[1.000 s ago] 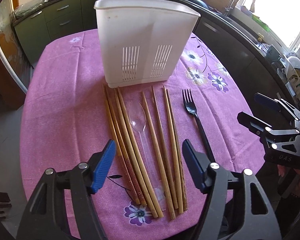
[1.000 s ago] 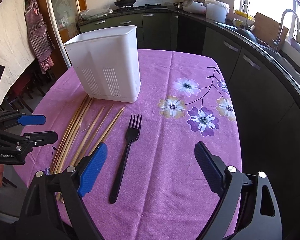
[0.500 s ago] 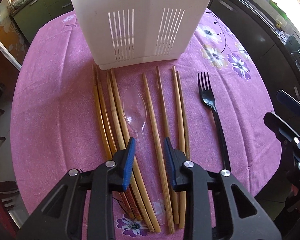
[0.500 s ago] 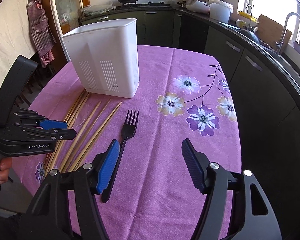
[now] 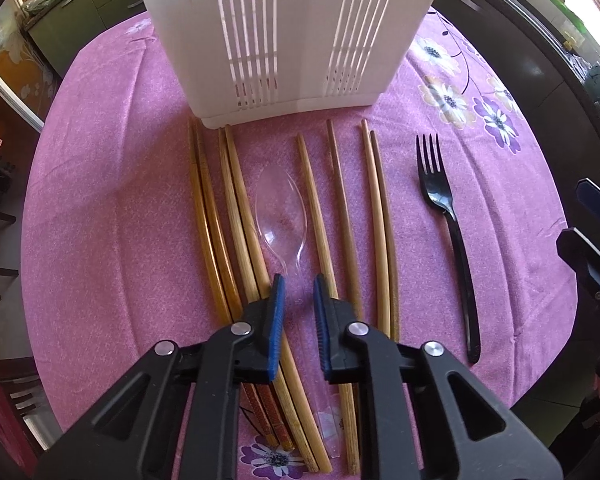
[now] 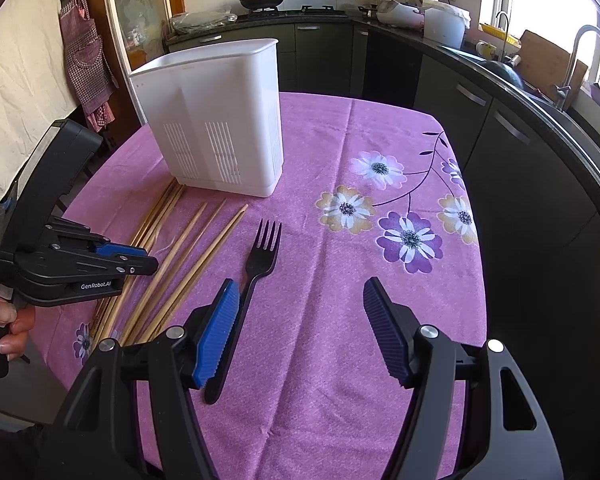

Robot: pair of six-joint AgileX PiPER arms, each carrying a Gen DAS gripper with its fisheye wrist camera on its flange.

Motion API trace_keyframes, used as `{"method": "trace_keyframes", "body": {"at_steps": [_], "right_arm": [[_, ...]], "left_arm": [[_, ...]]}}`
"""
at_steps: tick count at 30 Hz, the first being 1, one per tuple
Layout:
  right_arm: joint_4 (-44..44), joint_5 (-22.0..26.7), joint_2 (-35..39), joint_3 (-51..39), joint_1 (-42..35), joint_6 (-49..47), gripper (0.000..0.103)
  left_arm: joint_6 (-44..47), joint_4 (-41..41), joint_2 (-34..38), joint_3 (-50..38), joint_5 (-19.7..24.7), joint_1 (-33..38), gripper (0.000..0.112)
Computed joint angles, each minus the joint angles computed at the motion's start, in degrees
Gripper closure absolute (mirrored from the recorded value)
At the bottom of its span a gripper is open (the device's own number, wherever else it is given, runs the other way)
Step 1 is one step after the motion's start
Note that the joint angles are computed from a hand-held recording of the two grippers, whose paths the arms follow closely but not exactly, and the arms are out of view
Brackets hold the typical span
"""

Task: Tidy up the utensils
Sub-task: 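Lower the left tool to the clear spoon and close on it while the right tool approaches the black fork, then lift the clear spoon with the left tool while the right tool grasps the black fork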

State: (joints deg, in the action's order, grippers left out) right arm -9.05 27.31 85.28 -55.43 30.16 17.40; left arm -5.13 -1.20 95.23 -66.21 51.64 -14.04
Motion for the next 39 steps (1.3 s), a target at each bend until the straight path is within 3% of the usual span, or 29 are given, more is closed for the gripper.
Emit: {"method": "trace_keyframes", "body": {"at_steps": [9, 18, 19, 21, 23, 27, 39], "right_arm": [[-1.0, 2.3, 0.5, -1.3, 0.4, 0.1, 0.038], [-1.1, 6.0, 3.9, -4.8, 1.3, -0.5, 0.037], [-0.6, 6.5, 4.5, -5.5, 1.5, -1.0, 0.039], [3.3, 7.9, 6.5, -7.5, 1.1, -4.2, 0.056], [8.6, 9.3, 9.0, -9.7, 0.3, -8.7, 0.058], [13.4, 13.4, 14.7, -14.9, -0.2, -11.5, 0.075], [10.6, 21.8, 24.4, -26.4, 1.9, -6.2, 0.078]], "left_arm": [[-0.2, -0.1, 1.1, -0.3, -1.5, 0.0, 0.102], [3.8, -2.8, -4.6, 2.5, -4.4, 1.7, 0.103], [4.1, -2.9, -5.5, 2.9, -4.7, 1.8, 0.103], [4.8, -3.3, -7.1, 3.2, -5.1, 2.2, 0.103], [5.6, -3.6, -8.9, 4.1, -5.7, 2.5, 0.103], [6.1, -3.5, -11.1, 5.0, -6.9, 2.5, 0.103], [11.6, -6.9, -16.6, 9.2, -8.7, 4.4, 0.103]]}}
